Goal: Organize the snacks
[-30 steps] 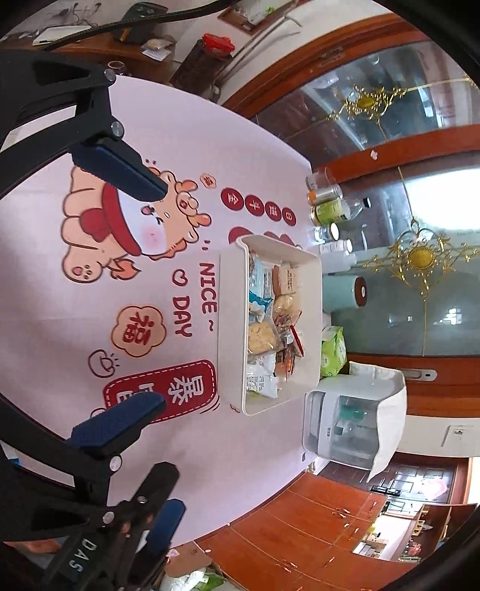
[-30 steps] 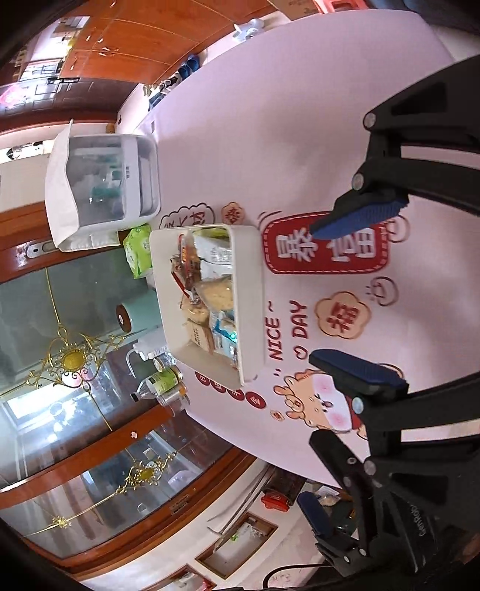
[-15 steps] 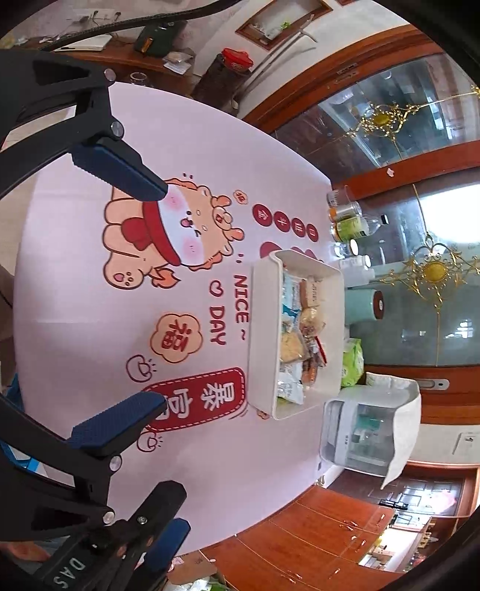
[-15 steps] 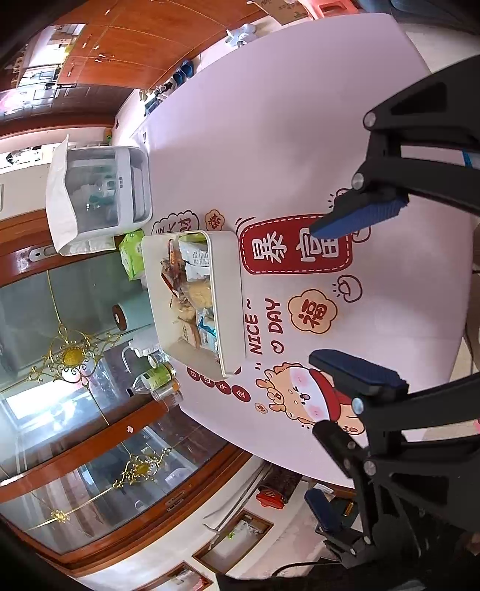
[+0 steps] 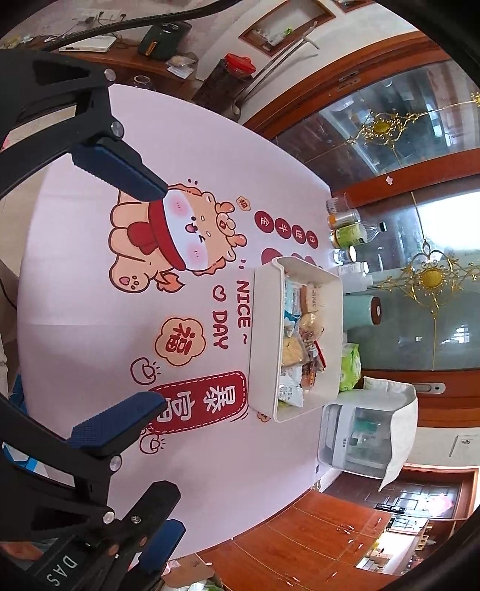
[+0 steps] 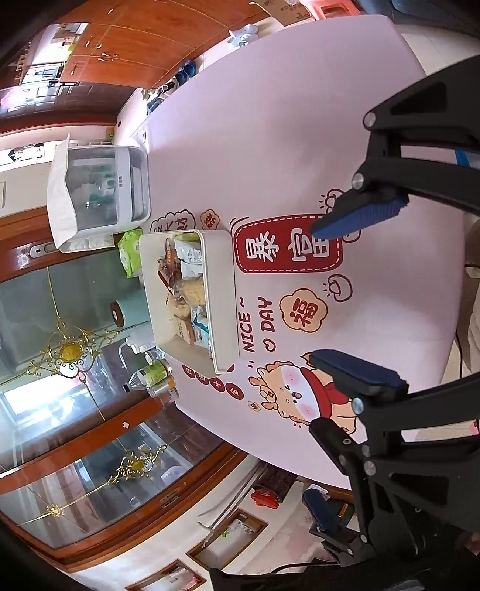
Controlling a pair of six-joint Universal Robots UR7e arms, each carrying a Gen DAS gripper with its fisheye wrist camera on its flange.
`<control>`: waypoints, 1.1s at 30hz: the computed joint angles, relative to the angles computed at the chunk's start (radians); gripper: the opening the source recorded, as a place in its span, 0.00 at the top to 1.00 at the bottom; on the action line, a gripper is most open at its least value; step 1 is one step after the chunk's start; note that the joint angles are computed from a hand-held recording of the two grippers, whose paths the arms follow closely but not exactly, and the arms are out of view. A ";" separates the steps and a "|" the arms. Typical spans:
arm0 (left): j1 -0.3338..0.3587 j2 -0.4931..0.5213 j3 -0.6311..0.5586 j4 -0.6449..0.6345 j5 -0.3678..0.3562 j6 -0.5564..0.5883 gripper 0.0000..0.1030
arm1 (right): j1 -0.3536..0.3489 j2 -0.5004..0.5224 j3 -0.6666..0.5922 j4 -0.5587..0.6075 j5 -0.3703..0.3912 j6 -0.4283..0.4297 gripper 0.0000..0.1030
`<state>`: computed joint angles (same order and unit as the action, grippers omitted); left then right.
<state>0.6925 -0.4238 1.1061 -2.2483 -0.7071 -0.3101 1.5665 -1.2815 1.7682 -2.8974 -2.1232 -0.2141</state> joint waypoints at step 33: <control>-0.002 0.014 -0.021 -0.018 -0.007 0.024 0.01 | 0.003 -0.001 -0.001 -0.012 -0.007 0.009 0.39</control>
